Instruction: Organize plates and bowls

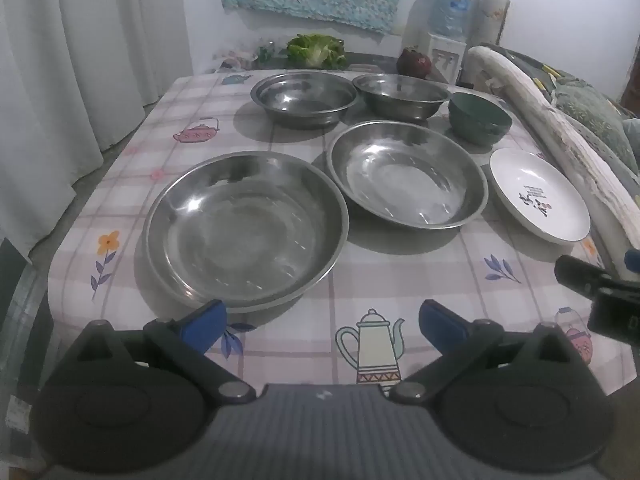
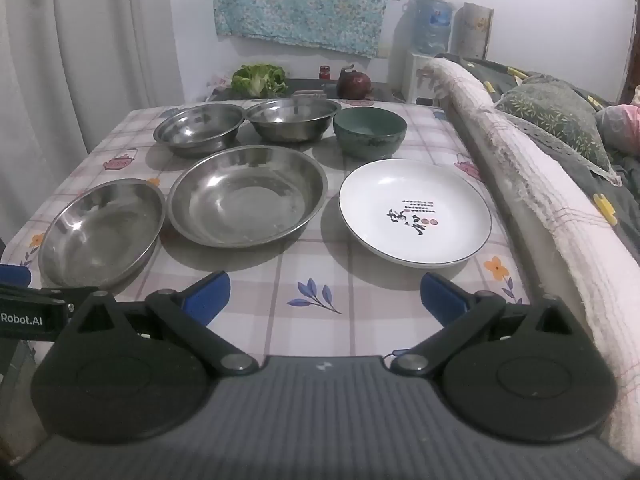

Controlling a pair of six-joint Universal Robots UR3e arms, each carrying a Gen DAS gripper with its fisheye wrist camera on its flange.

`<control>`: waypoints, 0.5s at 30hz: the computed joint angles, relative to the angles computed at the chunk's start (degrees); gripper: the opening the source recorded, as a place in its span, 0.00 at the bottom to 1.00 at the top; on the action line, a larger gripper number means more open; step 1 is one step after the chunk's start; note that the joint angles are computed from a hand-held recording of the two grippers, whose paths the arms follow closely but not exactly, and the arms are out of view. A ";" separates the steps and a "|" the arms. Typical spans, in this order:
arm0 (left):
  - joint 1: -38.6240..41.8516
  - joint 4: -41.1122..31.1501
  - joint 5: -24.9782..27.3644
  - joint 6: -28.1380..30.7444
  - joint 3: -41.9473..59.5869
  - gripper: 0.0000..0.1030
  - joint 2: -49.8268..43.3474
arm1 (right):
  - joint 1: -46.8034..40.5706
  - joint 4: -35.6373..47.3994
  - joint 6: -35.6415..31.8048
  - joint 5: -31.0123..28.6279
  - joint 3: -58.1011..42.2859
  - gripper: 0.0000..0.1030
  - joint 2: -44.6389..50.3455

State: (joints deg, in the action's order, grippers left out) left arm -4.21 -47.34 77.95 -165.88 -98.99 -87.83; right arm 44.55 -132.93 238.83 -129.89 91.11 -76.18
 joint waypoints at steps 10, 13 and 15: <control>-0.20 0.22 0.15 -0.17 -0.44 1.00 0.48 | 0.11 0.59 0.19 -0.09 -0.22 0.99 -0.20; -0.10 0.28 0.08 0.01 -0.47 1.00 0.47 | 0.28 0.82 0.28 -0.20 -0.30 0.99 -0.28; -0.06 0.24 0.01 0.08 -0.46 1.00 0.50 | 0.28 1.15 0.38 -0.18 -0.53 0.99 -0.27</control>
